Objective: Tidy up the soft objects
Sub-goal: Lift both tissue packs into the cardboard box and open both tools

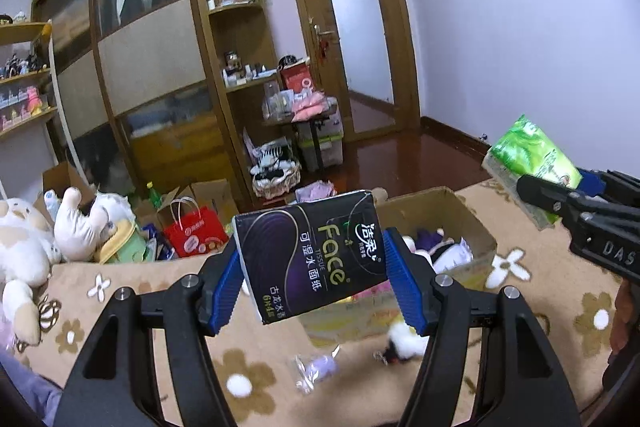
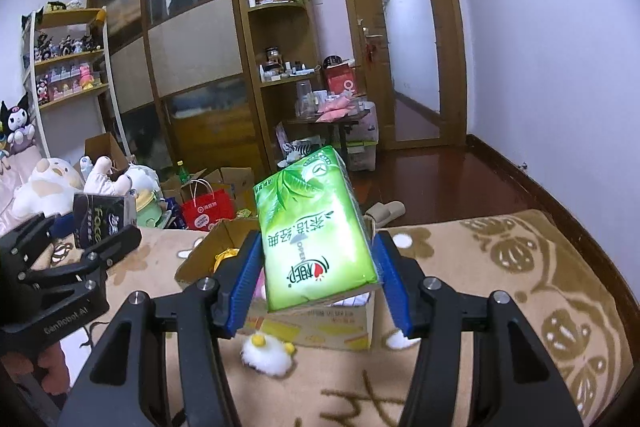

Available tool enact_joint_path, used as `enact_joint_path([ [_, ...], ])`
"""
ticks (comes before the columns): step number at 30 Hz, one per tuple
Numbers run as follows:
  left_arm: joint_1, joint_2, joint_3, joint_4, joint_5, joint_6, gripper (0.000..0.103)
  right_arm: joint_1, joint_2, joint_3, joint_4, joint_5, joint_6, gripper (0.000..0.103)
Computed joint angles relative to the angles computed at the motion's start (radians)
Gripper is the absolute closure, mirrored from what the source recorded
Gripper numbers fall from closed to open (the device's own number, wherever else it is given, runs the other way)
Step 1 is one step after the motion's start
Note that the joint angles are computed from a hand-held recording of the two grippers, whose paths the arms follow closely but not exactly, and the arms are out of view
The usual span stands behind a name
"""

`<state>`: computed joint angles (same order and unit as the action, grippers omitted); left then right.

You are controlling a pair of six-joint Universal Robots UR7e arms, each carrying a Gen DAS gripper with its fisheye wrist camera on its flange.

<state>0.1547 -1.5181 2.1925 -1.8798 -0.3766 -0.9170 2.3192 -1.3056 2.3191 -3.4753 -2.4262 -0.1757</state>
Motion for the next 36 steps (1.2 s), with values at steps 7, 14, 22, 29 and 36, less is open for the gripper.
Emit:
enact_joint_path([
  [7, 0.075, 0.079, -0.008, -0.306, 0.016, 0.252, 0.038, -0.052, 0.038, -0.051, -0.029, 0.048, -0.076, 0.044],
  [14, 0.16, 0.147, -0.016, -0.465, -0.01, 0.341, 0.038, -0.118, 0.06, -0.057, -0.069, 0.105, -0.097, 0.044],
  [22, 0.243, 0.193, -0.007, -0.578, -0.07, 0.402, 0.037, -0.194, 0.072, -0.037, -0.088, 0.192, -0.066, 0.043],
  [29, 0.301, 0.216, -0.011, -0.585, -0.142, 0.405, 0.037, -0.251, 0.102, -0.036, -0.042, 0.236, -0.037, 0.043],
  [36, 0.327, 0.222, -0.013, -0.563, -0.169, 0.377, 0.026, -0.268, 0.13, -0.035, -0.018, 0.248, -0.038, 0.043],
])
